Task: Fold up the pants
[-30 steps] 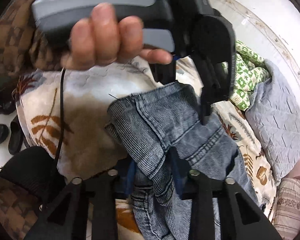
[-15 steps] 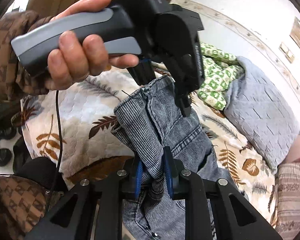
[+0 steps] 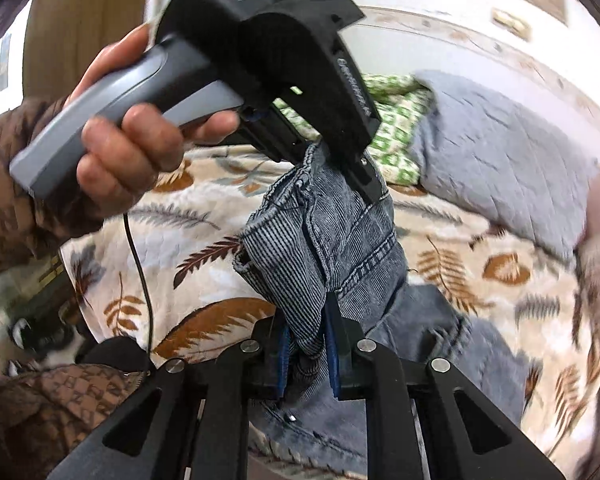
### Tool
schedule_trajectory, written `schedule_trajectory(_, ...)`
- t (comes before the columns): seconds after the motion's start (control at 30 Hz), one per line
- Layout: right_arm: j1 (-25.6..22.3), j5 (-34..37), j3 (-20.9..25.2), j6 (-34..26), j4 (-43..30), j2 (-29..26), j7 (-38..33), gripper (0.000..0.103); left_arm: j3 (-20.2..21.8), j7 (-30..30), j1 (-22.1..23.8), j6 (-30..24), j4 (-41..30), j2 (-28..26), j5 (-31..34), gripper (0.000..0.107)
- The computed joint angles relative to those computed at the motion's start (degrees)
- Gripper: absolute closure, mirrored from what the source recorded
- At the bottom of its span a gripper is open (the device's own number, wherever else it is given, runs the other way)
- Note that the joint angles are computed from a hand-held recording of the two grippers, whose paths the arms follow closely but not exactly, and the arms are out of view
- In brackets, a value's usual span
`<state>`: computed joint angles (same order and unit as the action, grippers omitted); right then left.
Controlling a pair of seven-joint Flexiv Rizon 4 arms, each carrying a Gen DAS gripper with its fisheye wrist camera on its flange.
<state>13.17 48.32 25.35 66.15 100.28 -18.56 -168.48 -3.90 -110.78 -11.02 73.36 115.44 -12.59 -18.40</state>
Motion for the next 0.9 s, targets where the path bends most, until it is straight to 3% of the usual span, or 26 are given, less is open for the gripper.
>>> schedule_trajectory(0.13, -3.5, 1.7, -2.0, -6.4, -2.5, -0.4, 3.1, 0.088, 0.3, -2.7, -1.9, -4.3, -8.8, -5.5, 4.2, 0.093)
schedule_trajectory(0.5, -9.1, 2.8, -6.3, -16.6, -9.4, -5.6, 9.5, 0.089, 1.7, -7.9, -6.4, -19.8, -31.3, -20.2, 10.4, 0.094)
schedule_trajectory(0.9, -14.2, -1.4, -7.9, -31.2, -20.1, -16.5, 26.2, 0.084, 5.5, -11.3, -11.7, -46.0, -58.8, -35.3, 20.6, 0.088)
